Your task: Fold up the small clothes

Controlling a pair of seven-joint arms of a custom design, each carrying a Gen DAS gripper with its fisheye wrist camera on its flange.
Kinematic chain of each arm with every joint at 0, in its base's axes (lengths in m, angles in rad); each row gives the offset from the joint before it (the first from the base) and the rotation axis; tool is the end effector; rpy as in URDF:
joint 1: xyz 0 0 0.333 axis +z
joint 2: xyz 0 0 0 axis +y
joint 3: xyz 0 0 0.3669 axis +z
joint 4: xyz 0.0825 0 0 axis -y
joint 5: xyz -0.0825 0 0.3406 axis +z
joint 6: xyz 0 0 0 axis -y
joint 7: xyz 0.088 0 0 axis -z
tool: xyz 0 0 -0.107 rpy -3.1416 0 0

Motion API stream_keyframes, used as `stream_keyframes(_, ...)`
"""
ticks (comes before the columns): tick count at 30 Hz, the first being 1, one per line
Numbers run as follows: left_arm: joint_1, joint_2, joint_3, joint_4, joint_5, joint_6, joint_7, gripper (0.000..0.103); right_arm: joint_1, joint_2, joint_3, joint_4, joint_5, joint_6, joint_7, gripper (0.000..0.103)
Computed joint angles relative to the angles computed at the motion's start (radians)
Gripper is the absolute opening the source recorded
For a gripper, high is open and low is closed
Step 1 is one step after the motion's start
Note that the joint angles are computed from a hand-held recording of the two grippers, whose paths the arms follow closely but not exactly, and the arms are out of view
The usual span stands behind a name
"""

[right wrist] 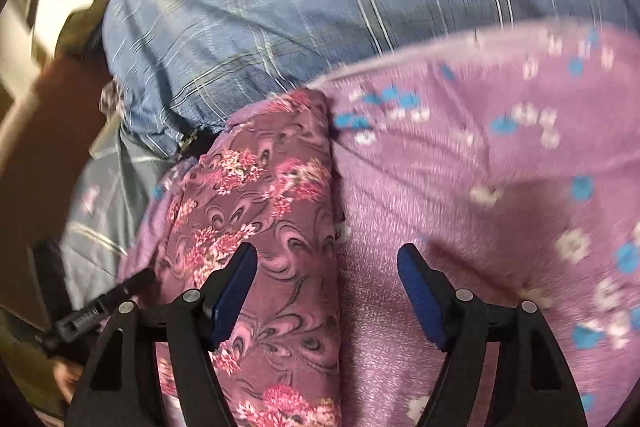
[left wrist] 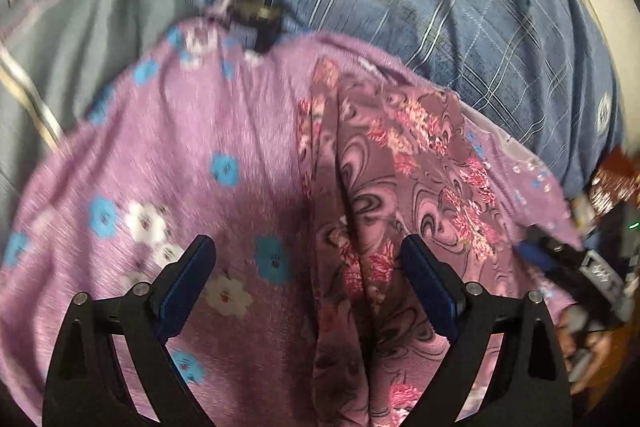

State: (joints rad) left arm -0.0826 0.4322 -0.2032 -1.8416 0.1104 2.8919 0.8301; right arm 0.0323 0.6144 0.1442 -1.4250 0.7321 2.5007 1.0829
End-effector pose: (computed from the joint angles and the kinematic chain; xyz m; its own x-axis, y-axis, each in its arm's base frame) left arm 0.6512 -0.1756 0.4433 0.2699 -0.8774 0.3968 -0.7868 -0.4385 -0.4343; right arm 0.7389 0.0977 0.4498 0.2409 -0.8450 -0.4773 -0.8635 0.0379 -0.5029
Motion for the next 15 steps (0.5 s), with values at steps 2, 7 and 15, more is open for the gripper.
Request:
stream_keyframes(2,0.110,0.023,-0.140,-0.003,-0.114,0.026,0.113,0.094,-0.031,0.063,0.021,0.088,0.023,-0.116,0.036,0.076)
stream_keyframes(7,0.150,0.062,-0.210,0.033,-0.211,0.001,0.217,0.094,-0.059,0.154,0.057,0.202,0.091,-0.234,0.064,0.077)
stream_keyframes(15,0.250,0.110,-0.358,0.055,-0.387,0.027,0.402,0.088,-0.050,0.165,0.074,0.212,0.140,-0.281,-0.014,0.076)
